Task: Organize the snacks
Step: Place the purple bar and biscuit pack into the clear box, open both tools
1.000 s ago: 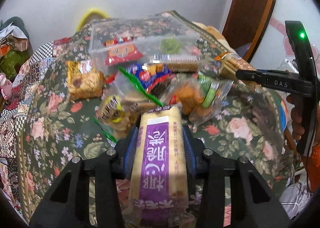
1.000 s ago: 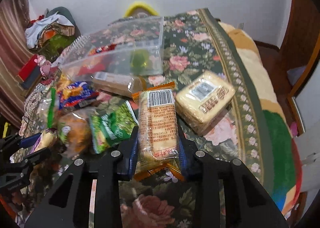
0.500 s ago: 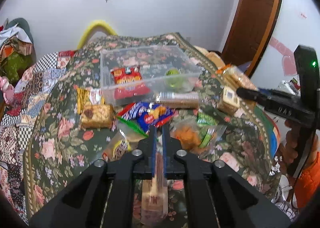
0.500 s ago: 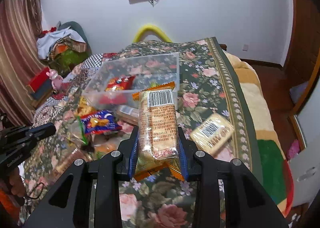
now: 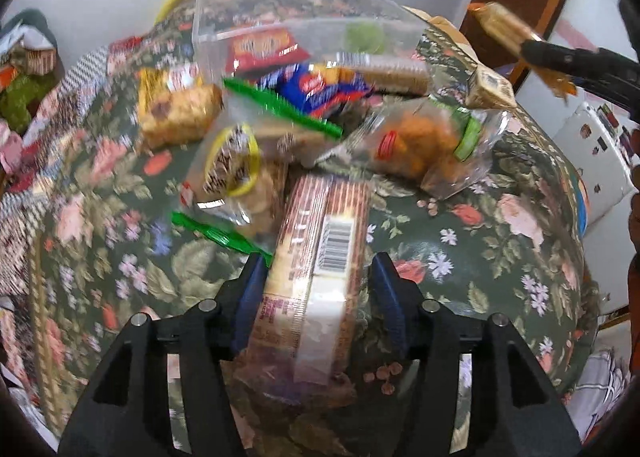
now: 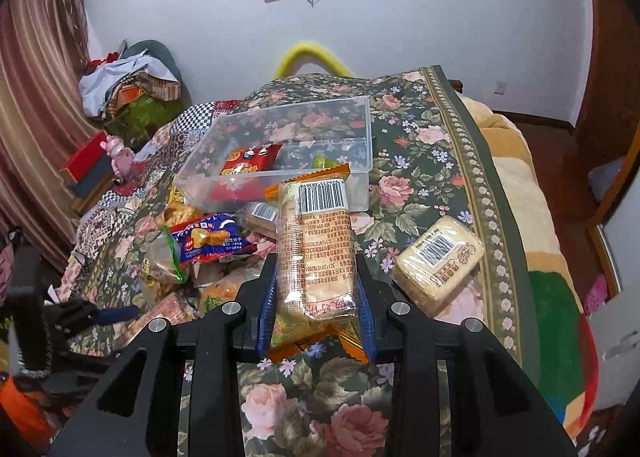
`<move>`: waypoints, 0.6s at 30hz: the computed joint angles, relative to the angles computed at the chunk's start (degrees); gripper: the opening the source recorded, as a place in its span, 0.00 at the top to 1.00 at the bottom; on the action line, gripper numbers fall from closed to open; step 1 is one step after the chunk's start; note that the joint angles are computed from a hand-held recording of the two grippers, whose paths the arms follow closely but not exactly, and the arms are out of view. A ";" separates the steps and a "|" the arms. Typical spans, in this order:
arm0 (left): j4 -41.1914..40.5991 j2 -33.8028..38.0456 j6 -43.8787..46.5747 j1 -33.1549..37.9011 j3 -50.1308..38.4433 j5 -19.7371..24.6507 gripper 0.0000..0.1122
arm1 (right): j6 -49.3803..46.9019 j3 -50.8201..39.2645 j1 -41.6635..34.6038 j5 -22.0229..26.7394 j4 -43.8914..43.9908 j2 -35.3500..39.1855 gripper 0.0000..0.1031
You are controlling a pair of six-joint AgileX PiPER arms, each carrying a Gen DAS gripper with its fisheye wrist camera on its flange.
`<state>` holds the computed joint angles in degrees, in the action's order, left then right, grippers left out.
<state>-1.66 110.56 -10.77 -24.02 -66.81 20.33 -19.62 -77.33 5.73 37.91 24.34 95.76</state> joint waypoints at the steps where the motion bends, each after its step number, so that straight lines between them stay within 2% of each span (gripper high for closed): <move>1: -0.61 0.25 0.20 0.09 0.29 -0.75 0.58 | 0.16 0.10 0.09 0.02 -0.12 -0.14 0.70; 7: 8.47 -2.94 -9.24 -1.81 2.47 -3.83 0.60 | 0.46 0.47 0.58 -0.10 -0.73 -0.76 0.70; 18: 14.84 -7.94 -14.34 -1.70 -3.60 -3.59 0.60 | 0.60 -3.14 1.80 -0.38 -0.42 0.86 0.70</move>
<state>13.18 102.62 -25.11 -25.73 -70.41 16.74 -19.01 -80.47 7.53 37.53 23.92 96.62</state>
